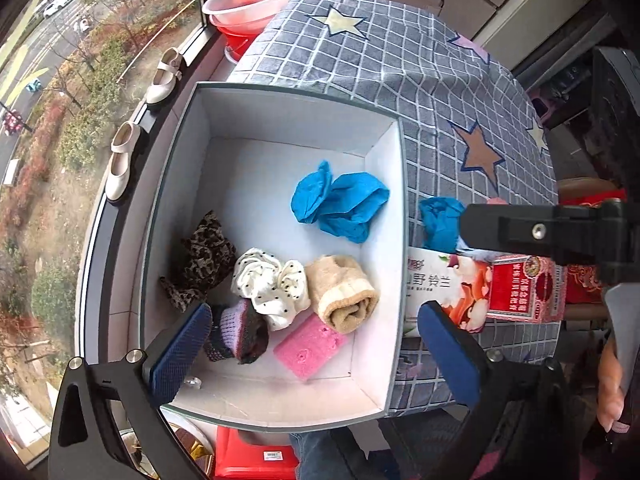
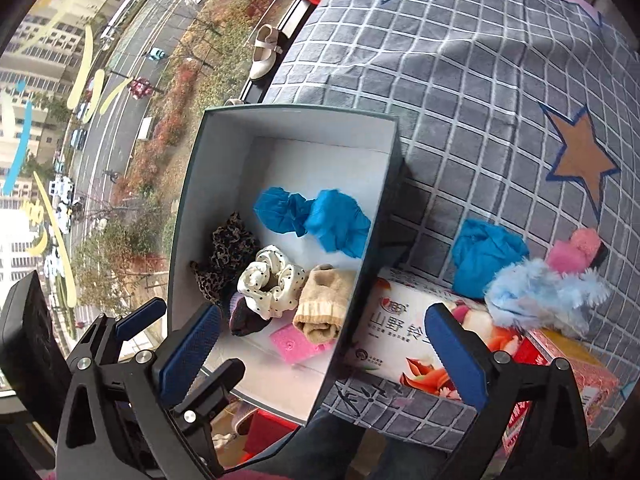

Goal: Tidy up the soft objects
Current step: 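Move both tools back to the remaining pile of soft items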

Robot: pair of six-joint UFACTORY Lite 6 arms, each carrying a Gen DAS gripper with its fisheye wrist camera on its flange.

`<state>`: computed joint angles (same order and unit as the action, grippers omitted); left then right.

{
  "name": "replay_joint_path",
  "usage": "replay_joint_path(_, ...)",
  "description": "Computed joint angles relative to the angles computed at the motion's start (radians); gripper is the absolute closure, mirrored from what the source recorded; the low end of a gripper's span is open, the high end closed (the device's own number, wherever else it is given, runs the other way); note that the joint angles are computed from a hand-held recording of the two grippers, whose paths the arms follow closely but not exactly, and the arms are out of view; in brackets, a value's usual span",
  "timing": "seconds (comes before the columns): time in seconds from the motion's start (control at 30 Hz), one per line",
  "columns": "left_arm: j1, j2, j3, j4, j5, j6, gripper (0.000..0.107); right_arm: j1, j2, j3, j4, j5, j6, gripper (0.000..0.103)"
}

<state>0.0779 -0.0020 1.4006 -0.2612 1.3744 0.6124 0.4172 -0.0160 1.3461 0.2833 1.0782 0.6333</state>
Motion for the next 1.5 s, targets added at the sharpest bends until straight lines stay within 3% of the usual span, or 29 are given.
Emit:
replay_joint_path(0.23, -0.235, -0.006, 0.054, -0.028, 0.028, -0.078, 0.004, -0.274, -0.342, -0.133, 0.017, 0.175, -0.040, 0.001)
replay_joint_path(0.37, -0.394, 0.006, 0.056, -0.001, -0.008, -0.140, 0.004, -0.637, -0.491, -0.198, 0.051, 0.322, -0.221, 0.001)
replay_joint_path(0.53, -0.594, 0.087, 0.084, 0.118, -0.106, -0.205, 0.004, -1.161, -0.540, -0.333, 0.085, 0.439, -0.560, 0.001)
replay_joint_path(0.67, -0.722, 0.196, 0.134, 0.245, -0.192, -0.206, 0.004, -1.372, -0.536, -0.464, 0.075, 0.445, -0.730, 0.001)
replay_joint_path(0.87, -0.847, 0.380, 0.206, 0.353, -0.231, -0.156, 0.004, -1.398, -0.441, -0.557, 0.099, 0.375, -0.814, 0.001)
replay_joint_path(1.2, -0.894, 0.674, 0.384, 0.401, -0.150, -0.199, 0.004, -1.120, 0.010, -0.485, 0.175, 0.156, -0.872, 0.001)
replay_joint_path(1.37, -0.929, 0.772, 0.458, 0.466, -0.160, -0.306, 0.004, -1.028, 0.152, -0.449, 0.131, 0.043, -0.843, 0.001)
replay_joint_path(1.5, -0.926, 0.930, 0.690, 0.513, -0.152, -0.465, 0.004, -1.032, 0.125, -0.454, 0.003, -0.044, -0.753, 0.001)
